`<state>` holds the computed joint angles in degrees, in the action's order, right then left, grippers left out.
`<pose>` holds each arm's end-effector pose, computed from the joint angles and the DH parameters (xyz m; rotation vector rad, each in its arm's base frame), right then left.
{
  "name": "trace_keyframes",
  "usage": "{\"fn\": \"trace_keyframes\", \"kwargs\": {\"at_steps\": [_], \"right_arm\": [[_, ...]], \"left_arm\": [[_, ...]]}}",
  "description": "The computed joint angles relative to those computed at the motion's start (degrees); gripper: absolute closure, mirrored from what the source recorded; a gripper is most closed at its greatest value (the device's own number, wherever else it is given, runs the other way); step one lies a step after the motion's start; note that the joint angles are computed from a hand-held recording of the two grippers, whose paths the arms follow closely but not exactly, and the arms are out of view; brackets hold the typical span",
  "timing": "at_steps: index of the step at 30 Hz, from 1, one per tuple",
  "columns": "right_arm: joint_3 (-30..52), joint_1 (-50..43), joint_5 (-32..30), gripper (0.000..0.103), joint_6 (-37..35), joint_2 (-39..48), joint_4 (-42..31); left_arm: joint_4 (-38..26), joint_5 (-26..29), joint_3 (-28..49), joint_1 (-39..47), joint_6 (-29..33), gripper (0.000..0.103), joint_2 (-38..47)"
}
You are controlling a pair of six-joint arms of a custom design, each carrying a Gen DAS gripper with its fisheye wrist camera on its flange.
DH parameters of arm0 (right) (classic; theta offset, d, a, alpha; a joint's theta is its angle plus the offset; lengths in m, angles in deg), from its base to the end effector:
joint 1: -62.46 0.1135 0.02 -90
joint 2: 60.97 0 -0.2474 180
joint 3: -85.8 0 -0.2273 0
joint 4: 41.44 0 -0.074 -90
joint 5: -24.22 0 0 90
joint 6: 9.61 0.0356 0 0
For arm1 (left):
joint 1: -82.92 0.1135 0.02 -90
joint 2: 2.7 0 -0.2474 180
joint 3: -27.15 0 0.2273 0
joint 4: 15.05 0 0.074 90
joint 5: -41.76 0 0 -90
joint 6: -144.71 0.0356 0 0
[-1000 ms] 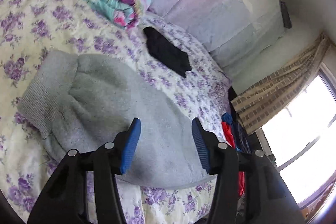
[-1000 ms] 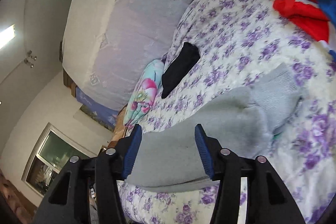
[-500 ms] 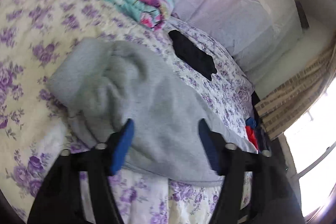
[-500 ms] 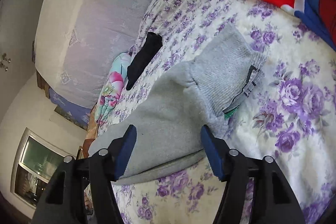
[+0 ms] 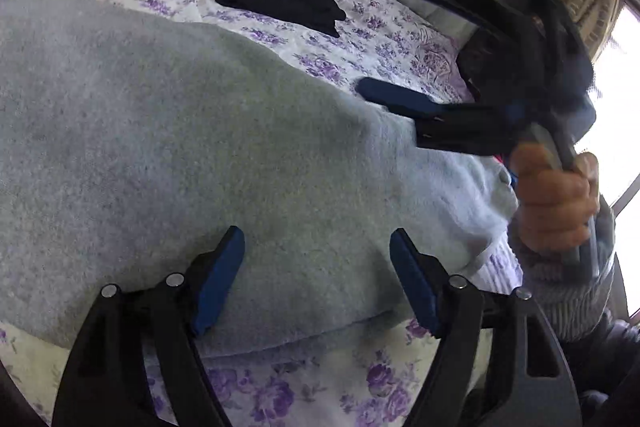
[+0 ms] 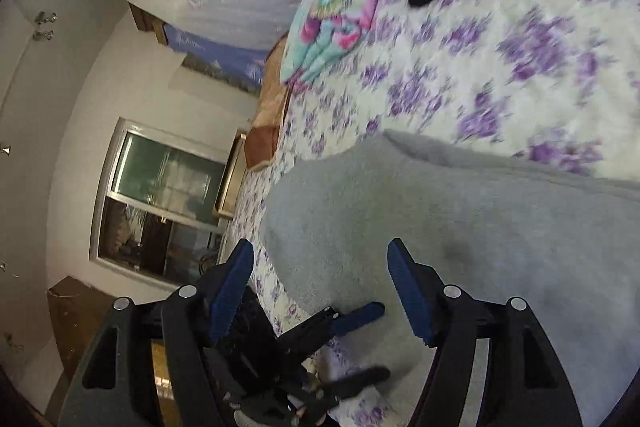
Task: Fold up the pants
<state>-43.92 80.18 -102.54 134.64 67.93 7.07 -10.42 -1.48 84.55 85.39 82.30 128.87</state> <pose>0.2878 0.1143 0.0318 0.2990 2.2928 1.3792 0.2814 -0.0138 -0.0123 0.7189 2.3483 -0.9077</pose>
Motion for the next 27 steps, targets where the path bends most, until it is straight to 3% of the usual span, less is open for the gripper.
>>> {"fn": "trace_keyframes", "kwargs": {"at_steps": [2, 4, 5, 8, 10, 12, 15, 18, 22, 27], "right_arm": [[12.4, 1.4, 0.3, 0.033, 0.5, 6.3, -12.5], [18.7, 0.4, -0.3, 0.039, 2.4, 10.6, -18.7], [17.7, 0.3, -1.2, 0.037, 2.8, 9.6, -18.2], [11.7, -0.4, -1.1, 0.036, -6.5, 0.5, -16.1], [10.5, -1.9, -0.1, 0.027, -10.9, -4.5, -18.1], [16.0, -3.3, 1.8, 0.026, -16.2, -5.0, -28.8], [31.3, -4.7, -0.6, 0.026, -25.3, 2.8, -50.8], [41.0, -6.1, -10.5, 0.025, -31.7, 10.7, -61.2], [45.4, -4.9, -16.0, 0.025, -36.9, 12.8, -65.2], [49.1, -4.8, -20.9, 0.021, -27.2, 16.5, -54.1]], "left_arm": [[8.0, -1.3, -3.6, -0.8, 0.1, 0.028, 0.7], [10.9, -1.3, -4.9, -1.2, 0.5, 0.023, 1.1], [10.0, -0.3, -4.6, -0.8, 1.4, 0.020, 1.2], [2.5, 5.4, -1.3, 2.2, 5.5, 0.015, 2.0], [-1.9, 7.1, 0.8, 3.1, 6.8, 0.013, 2.0], [-2.3, 7.1, 0.9, 2.6, 6.6, 0.012, 1.5], [-1.6, 6.5, 1.1, 1.8, 6.1, 0.011, 1.4], [-3.0, 7.2, 2.1, 1.9, 6.6, 0.010, 1.8], [-4.5, 7.6, 3.2, 1.7, 7.1, 0.007, 2.1], [-4.8, 7.4, 3.5, 1.3, 7.0, 0.005, 2.1]]}}
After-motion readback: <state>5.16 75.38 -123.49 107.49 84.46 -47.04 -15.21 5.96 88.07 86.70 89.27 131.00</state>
